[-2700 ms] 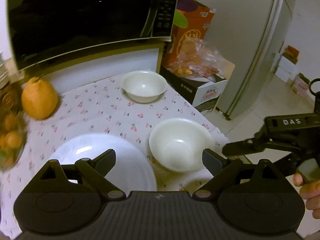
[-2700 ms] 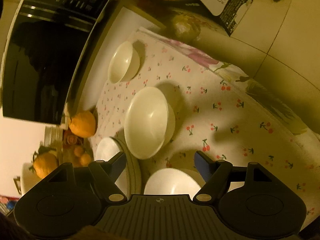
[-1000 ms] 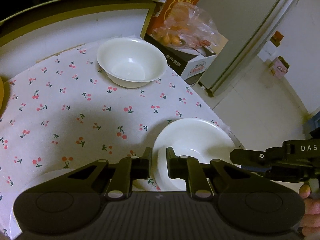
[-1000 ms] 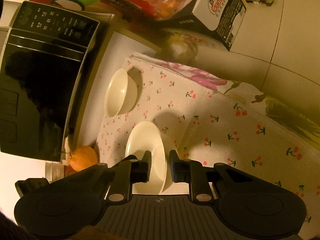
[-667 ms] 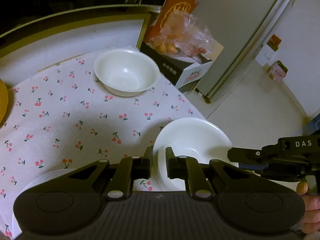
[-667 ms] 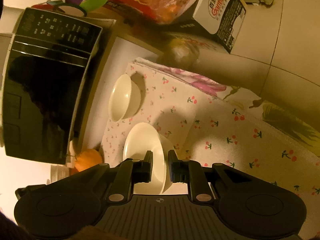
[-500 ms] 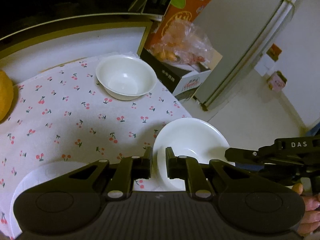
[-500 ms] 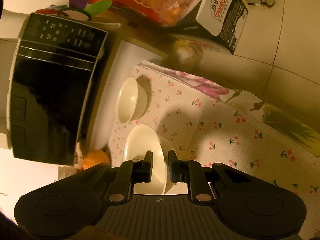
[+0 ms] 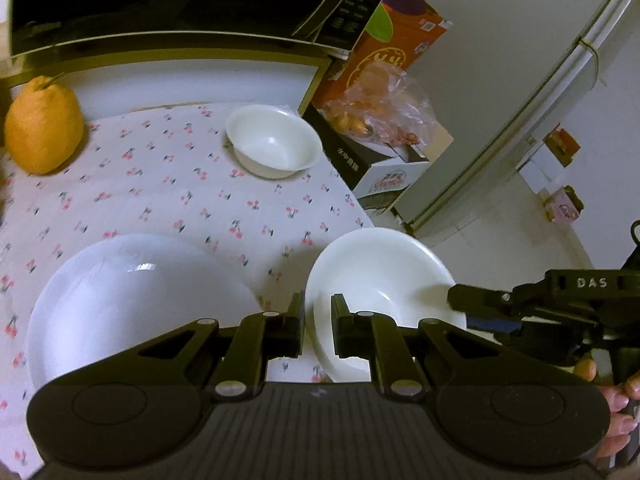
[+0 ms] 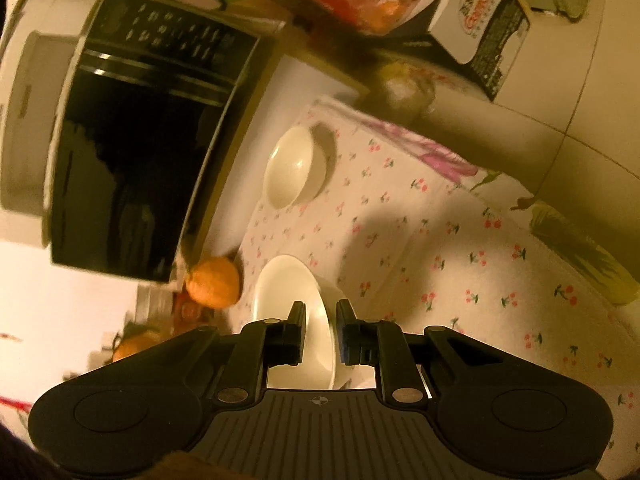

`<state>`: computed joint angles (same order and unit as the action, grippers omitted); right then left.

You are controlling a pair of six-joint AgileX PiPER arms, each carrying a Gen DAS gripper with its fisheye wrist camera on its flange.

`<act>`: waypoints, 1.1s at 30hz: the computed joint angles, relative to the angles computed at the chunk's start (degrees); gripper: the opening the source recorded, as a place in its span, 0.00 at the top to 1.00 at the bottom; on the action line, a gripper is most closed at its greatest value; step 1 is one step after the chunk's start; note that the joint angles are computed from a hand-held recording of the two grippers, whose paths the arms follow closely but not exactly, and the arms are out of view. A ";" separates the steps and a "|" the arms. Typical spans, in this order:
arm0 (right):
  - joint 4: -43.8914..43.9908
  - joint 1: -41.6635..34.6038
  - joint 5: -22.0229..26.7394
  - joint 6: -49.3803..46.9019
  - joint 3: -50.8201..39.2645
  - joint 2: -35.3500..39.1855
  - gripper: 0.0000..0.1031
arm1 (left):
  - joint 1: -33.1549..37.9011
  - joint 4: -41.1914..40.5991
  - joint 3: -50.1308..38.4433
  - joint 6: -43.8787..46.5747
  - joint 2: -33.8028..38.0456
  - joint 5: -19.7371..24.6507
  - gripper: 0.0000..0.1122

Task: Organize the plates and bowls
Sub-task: 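Lift the white bowl with both tools and carry it over the other white bowl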

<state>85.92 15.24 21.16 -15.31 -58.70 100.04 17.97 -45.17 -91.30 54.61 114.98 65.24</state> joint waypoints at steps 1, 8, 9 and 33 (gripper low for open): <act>-0.90 0.01 0.71 -0.07 0.05 -0.46 0.84 | 0.33 0.05 0.86 0.15 -0.66 -0.11 0.89; -9.80 0.35 5.19 5.82 -0.40 -1.73 0.84 | 3.51 -1.50 8.97 1.58 -6.01 -1.56 0.89; -11.12 0.44 5.73 6.84 -0.51 -1.66 0.84 | 3.89 -1.98 10.04 1.71 -6.67 -1.70 0.89; -24.34 1.27 7.71 14.01 2.56 -4.73 0.81 | 3.46 -1.38 28.61 7.23 -16.01 -11.21 0.89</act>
<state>61.58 16.51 28.87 -1.30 -56.14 95.30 21.43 -46.55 -62.69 61.84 98.97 54.04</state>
